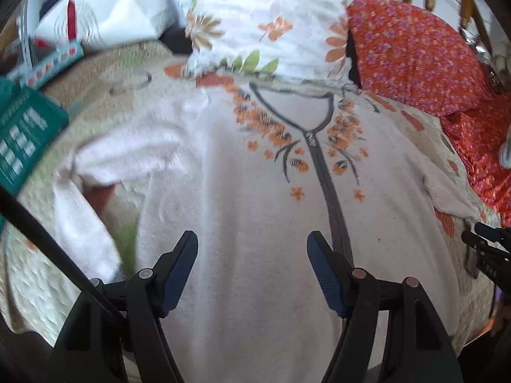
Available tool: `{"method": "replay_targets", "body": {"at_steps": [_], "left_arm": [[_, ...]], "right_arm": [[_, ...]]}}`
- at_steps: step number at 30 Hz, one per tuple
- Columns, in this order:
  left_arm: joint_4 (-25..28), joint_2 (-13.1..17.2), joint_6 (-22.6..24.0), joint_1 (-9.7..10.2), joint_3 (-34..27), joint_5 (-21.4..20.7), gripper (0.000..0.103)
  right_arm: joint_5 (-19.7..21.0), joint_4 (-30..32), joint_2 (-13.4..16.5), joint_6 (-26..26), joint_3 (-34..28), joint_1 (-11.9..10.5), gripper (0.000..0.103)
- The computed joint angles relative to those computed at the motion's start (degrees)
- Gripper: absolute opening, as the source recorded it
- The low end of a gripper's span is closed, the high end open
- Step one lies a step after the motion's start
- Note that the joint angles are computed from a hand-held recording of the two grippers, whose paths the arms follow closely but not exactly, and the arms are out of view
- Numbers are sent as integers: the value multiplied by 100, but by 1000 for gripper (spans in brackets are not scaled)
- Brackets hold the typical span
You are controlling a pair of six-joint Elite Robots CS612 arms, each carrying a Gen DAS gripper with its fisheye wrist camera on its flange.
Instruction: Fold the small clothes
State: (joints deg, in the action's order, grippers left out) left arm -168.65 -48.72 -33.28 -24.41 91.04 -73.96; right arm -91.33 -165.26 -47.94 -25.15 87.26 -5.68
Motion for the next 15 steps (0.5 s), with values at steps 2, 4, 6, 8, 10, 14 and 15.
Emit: {"method": "replay_targets", "body": {"at_steps": [2,4,6,8,10,14,15], "left_arm": [[46,63,-155,56,-78,-294,70],[128,110,-164,62,-145,-320,70],[186,122,-123,48,-164,-252,70],[221,136,-114,46,-182,-283,70],[253,147,-122,52,-196,-354,70],[346,174,-90,53,-231,-452,71],[363,176,-89,52,-234,-476,71]], "right_arm": [[102,348,122,220,-272,-41,42],[422,725,215,517,-521,-143,42],[920,874,261,906,-682,-313,44],[1175,738,285,1387,-757,-470,58],[1326,651,326,1848,-863,-630,63],[1302,797,421,2243,-1043,-855,65],[1244,890,444,2272,-1079,-881,65]]}}
